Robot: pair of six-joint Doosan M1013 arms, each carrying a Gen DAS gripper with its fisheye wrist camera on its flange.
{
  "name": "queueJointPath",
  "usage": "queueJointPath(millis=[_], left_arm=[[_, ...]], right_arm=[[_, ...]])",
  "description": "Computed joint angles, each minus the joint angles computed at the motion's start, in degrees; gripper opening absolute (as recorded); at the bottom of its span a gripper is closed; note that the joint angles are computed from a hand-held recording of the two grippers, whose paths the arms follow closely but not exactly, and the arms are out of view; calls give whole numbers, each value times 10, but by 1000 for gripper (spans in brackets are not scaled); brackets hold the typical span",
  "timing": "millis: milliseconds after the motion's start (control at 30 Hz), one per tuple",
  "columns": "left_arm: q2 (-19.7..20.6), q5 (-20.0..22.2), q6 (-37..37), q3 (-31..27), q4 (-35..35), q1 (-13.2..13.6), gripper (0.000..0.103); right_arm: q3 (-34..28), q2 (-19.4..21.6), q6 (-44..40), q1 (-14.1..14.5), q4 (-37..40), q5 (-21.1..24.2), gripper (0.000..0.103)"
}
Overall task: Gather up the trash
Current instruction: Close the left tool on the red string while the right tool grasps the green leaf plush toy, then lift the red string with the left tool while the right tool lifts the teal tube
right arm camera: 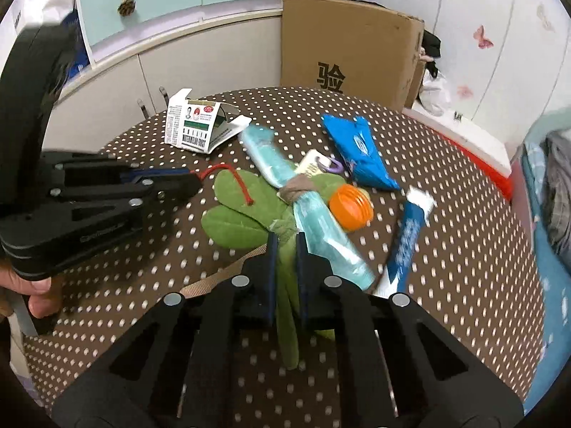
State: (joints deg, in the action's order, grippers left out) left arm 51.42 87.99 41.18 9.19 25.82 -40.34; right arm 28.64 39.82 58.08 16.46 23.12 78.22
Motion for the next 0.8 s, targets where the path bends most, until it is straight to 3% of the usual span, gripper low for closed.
queueJointPath(millis=[133, 267, 600, 667, 800], left_arm=[[-52, -53, -48, 99, 6, -13, 5], [-79, -78, -77, 146, 12, -23, 5], [-107, -97, -107, 187, 24, -48, 5], [-113, -101, -116, 197, 30, -51, 5], [-119, -104, -121, 202, 36, -55, 5]], right_arm=[[32, -19, 20, -20, 46, 8, 10], [76, -46, 8, -33, 67, 8, 10], [122, -75, -5, -39, 70, 27, 12], [114, -72, 0, -40, 86, 19, 18], [99, -68, -17, -31, 68, -15, 53]])
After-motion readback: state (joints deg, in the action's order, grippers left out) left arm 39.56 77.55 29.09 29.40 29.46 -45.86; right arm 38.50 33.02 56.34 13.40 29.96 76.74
